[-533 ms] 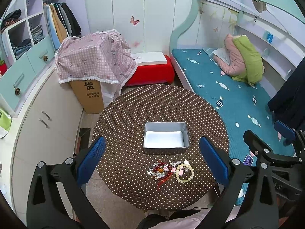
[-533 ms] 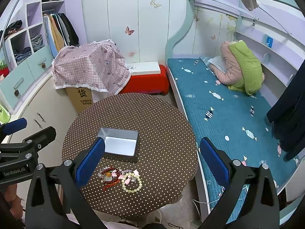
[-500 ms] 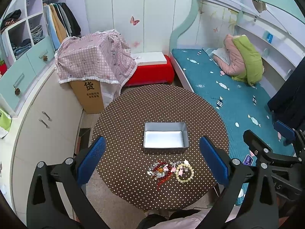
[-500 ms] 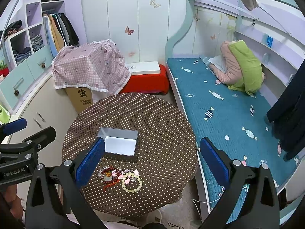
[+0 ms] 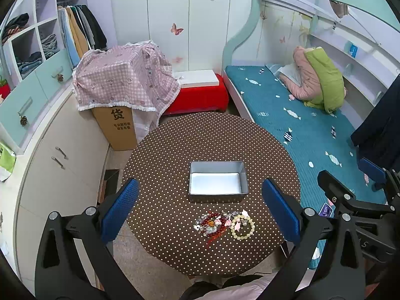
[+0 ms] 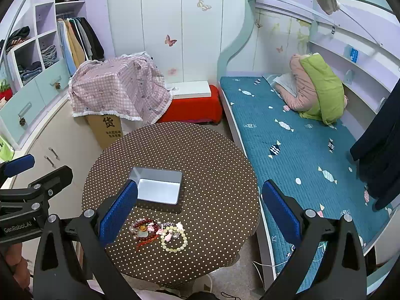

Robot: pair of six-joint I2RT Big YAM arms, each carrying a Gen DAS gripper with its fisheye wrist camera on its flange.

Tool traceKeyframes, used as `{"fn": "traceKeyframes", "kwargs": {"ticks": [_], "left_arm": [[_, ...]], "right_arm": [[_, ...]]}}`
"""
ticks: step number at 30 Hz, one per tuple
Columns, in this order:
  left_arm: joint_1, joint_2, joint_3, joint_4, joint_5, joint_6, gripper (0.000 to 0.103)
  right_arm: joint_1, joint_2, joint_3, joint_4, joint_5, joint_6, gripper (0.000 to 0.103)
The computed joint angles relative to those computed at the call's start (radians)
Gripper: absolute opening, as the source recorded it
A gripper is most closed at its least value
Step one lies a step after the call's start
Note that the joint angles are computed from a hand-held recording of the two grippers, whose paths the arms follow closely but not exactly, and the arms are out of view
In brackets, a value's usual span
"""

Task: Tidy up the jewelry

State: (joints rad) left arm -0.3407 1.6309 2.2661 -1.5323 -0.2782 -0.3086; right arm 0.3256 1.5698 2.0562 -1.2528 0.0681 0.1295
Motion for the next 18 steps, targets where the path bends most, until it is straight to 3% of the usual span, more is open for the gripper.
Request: {"fn": "traceKeyframes", "kwargs": {"ticks": [6,18], "left_arm": [[0.002,-0.004,-0.006,0.003,0.009,-0.001,0.098],[0.038,-0.038,-0.096,0.031,0.119,-0.004,0.098]], "right_arm": [[0.005,0.003,0.005,-0.005,0.002,0.004,0.096],[0.008,0.037,0.029,-0.061,-0.038,0.024,0.096]]}}
